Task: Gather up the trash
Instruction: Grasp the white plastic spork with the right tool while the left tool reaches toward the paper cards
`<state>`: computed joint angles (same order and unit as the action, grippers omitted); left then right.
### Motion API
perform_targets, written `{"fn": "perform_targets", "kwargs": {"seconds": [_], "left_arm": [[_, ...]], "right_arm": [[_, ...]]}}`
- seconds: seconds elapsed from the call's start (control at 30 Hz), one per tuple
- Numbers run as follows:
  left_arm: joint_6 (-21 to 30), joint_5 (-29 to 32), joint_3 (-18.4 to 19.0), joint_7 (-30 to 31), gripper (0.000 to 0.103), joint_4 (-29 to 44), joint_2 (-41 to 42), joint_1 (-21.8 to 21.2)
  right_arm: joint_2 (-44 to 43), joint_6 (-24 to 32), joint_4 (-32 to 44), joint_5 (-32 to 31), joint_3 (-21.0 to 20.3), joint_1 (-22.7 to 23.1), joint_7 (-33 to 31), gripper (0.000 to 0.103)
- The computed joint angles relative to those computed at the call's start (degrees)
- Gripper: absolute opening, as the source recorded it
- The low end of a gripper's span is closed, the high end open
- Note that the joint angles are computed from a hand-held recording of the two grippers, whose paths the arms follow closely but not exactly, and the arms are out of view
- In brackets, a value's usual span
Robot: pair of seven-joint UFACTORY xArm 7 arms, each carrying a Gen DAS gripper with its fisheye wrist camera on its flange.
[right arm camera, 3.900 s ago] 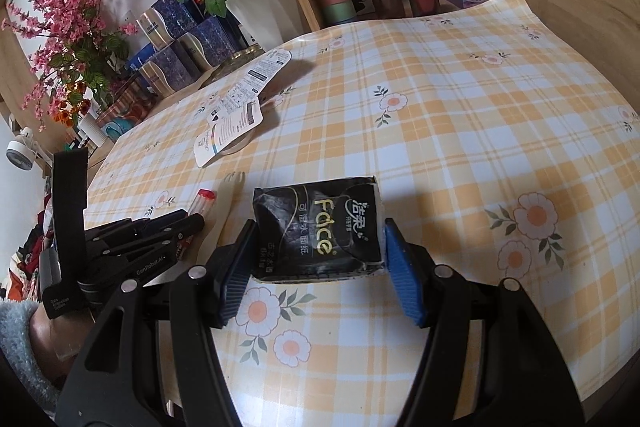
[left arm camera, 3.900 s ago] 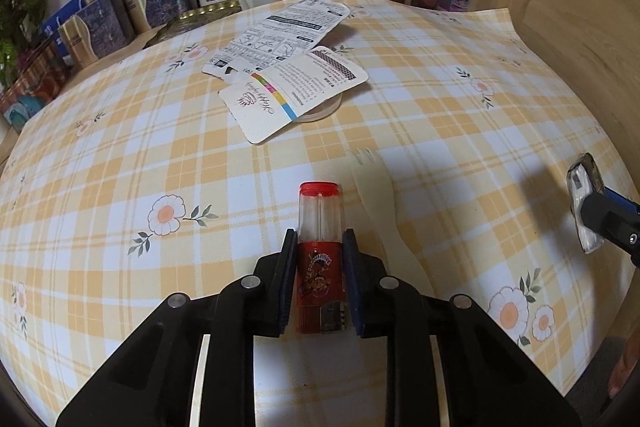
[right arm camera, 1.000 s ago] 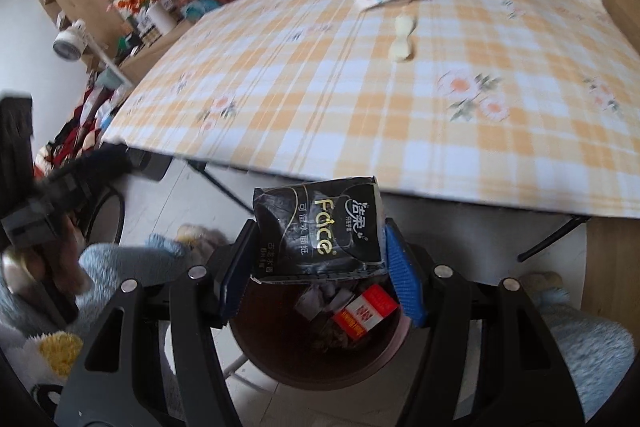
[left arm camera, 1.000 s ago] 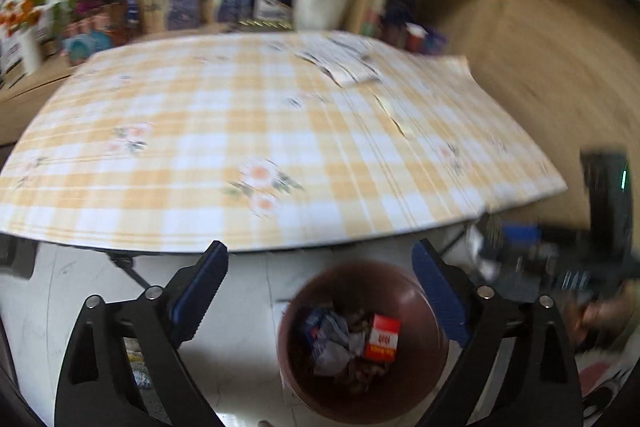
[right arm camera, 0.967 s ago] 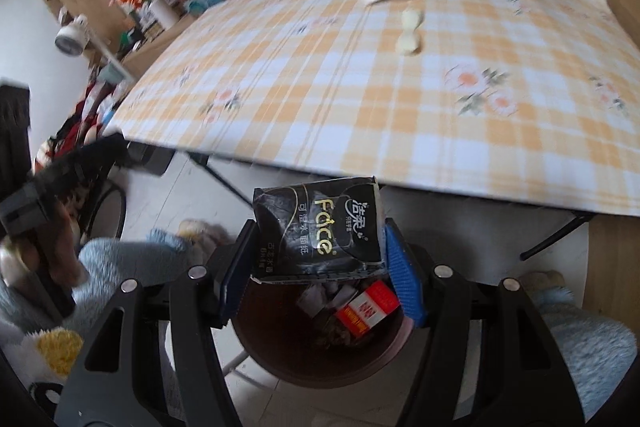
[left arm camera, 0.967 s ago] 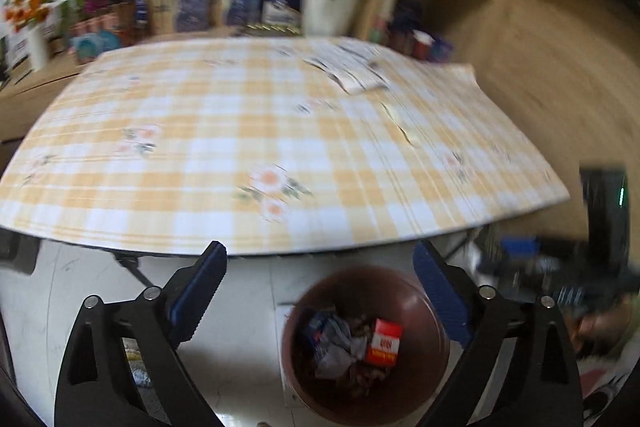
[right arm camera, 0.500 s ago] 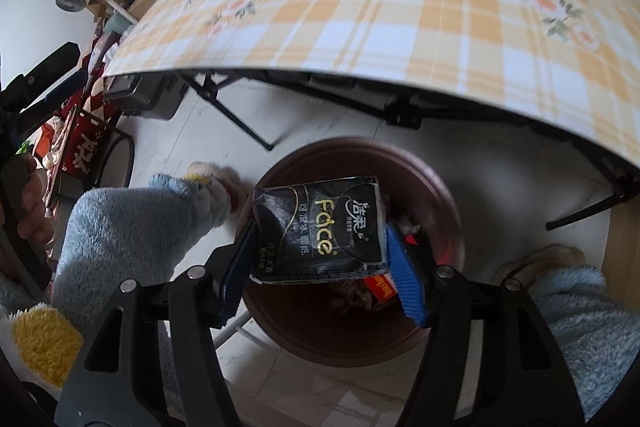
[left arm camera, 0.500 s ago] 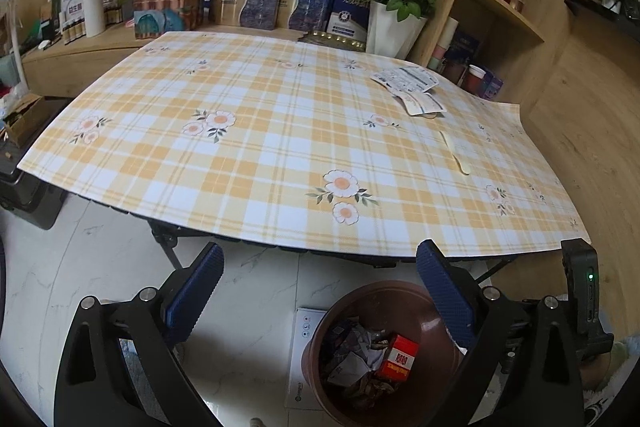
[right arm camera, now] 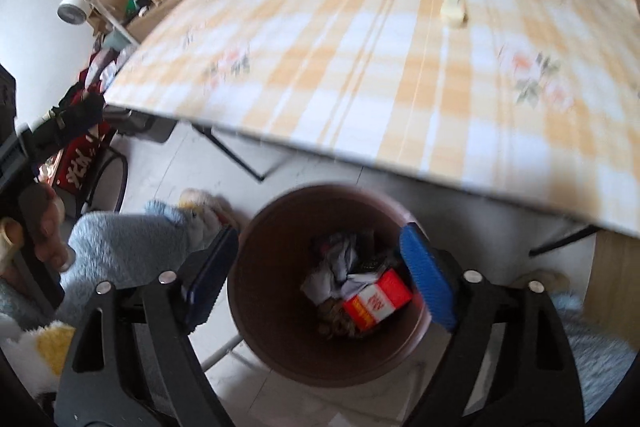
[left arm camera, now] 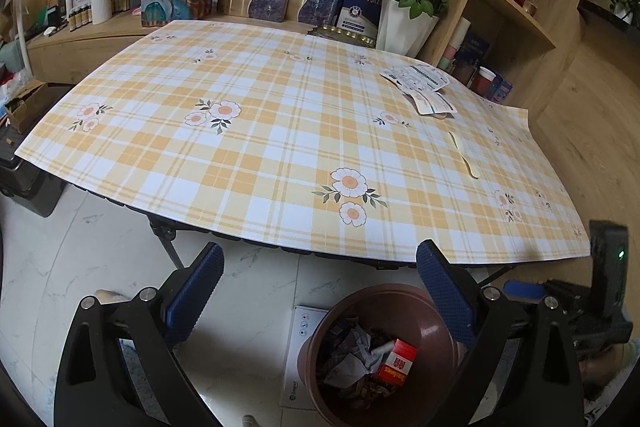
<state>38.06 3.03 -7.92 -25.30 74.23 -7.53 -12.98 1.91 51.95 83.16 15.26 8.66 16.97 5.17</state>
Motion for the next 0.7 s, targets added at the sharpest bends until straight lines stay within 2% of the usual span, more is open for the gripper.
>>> {"fn": "perform_targets", "kwargs": {"seconds": [0.1, 0.43, 0.6, 0.7], "left_arm": [[-0.17, -0.2, 0.1, -0.34, 0.094, 0.82, 0.76, 0.07], [-0.34, 1.66, 0.58, -0.89, 0.094, 5.01, 4.45, 0.27], [0.48, 2.5, 1.11, -1.0, 0.094, 8.22, 7.31, 0.35], [1.23, 2.79, 1.43, -0.85, 0.094, 10.88, 9.61, 0.24]], "right_arm": [[1.72, -0.44, 3.63, -1.27, -0.63, -0.67, -0.25, 0.075], [13.39, 0.21, 19.43, -8.52, -2.5, -2.62, 1.51, 0.042], [22.66, 3.02, 31.34, -10.48, -3.51, -3.37, 3.09, 0.04], [30.92, 6.84, 42.96, -12.01, -4.36, -3.06, 4.74, 0.04]]}}
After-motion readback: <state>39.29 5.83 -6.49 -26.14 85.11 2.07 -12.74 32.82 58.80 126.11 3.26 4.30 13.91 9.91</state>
